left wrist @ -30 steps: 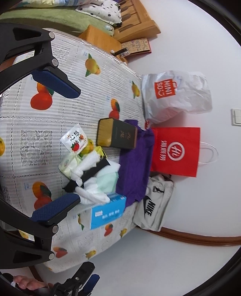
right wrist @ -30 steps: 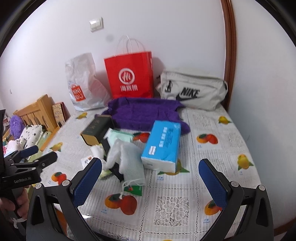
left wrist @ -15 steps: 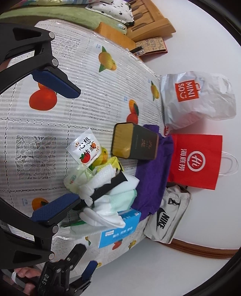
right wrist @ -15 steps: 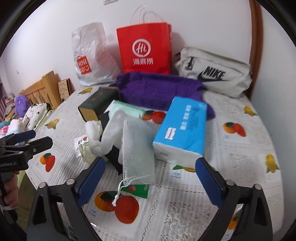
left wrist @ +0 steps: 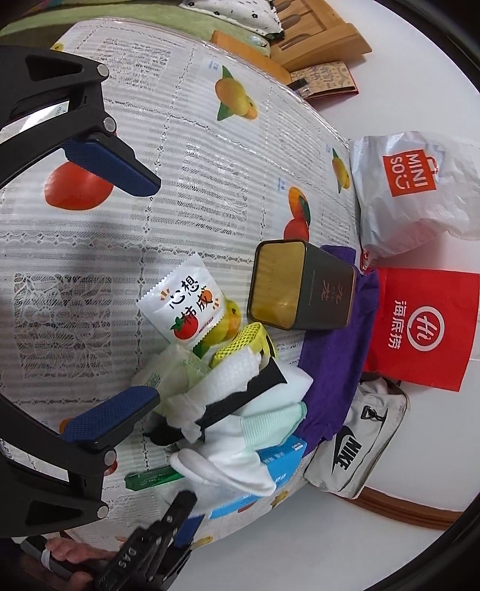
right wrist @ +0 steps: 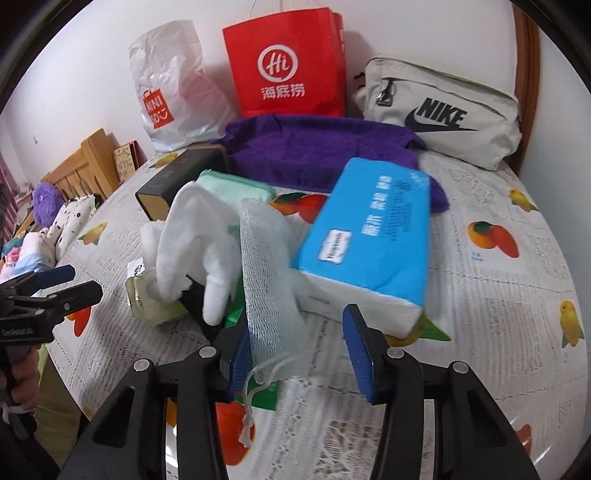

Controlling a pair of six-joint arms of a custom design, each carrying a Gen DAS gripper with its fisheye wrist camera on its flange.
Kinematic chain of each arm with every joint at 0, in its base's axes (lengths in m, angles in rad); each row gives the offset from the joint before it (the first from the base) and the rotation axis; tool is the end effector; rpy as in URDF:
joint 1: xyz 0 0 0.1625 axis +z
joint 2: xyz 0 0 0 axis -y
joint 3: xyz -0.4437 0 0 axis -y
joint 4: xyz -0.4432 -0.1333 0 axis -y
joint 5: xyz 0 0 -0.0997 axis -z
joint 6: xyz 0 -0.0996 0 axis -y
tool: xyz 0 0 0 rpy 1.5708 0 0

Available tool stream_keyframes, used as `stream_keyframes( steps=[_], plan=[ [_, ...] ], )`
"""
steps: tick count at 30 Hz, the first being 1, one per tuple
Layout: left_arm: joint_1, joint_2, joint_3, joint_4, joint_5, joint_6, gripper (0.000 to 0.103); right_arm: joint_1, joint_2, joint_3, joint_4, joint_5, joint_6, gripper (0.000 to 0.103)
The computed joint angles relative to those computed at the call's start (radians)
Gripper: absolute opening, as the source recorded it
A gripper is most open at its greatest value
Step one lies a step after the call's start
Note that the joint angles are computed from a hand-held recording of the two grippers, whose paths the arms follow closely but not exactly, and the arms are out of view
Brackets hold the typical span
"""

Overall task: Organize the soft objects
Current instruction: 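Reach the right tool down and grasp the white mesh bag, then lift the mesh bag with the right tool while the left tool grasps the white snack packet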

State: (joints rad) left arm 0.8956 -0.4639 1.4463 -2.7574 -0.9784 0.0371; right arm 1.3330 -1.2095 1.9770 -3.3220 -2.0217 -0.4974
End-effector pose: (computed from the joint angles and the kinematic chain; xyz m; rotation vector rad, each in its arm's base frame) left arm -0.3258 -0.7091 -0.0683 0.8294 2.4624 -0.5013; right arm -0.0553 -0.6098 0.3032 0.0169 -2.2429 0.9296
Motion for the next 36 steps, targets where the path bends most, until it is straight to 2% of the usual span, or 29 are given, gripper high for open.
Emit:
stream_keyframes(
  steps=[3,5,9,12,16,20,25,32,36],
  plan=[
    [0.007,0.008,-0.014,0.010,-0.001,-0.007,0.103,-0.005,-0.004,-0.004,0.007,-0.005,-0.008,0.048],
    [0.010,0.011,-0.018,0.013,-0.006,-0.008,0.103,-0.010,0.004,-0.016,0.020,-0.003,-0.007,0.043],
    [0.014,0.018,-0.024,0.012,-0.007,0.005,0.103,-0.017,0.028,-0.045,0.071,0.016,0.006,0.021],
    [0.020,0.021,-0.030,0.016,-0.008,0.005,0.103,-0.019,0.047,-0.056,0.071,0.023,0.006,0.011],
    [0.028,0.026,-0.037,0.019,-0.018,0.015,0.103,-0.020,0.035,-0.034,0.031,0.064,-0.010,0.007],
    [0.039,0.038,-0.057,0.038,-0.036,0.020,0.103,-0.007,0.015,-0.012,0.009,0.055,-0.030,0.007],
    [0.046,0.067,-0.093,0.041,-0.010,0.039,0.103,0.008,-0.031,0.025,-0.004,0.060,-0.029,0.007],
    [0.054,0.106,-0.122,0.025,0.034,0.190,0.103,0.013,-0.071,0.056,-0.014,0.063,-0.035,0.007],
    [0.062,0.120,-0.141,0.015,-0.008,0.265,0.103,0.012,-0.081,0.061,-0.014,0.069,-0.030,0.007]
  ],
)
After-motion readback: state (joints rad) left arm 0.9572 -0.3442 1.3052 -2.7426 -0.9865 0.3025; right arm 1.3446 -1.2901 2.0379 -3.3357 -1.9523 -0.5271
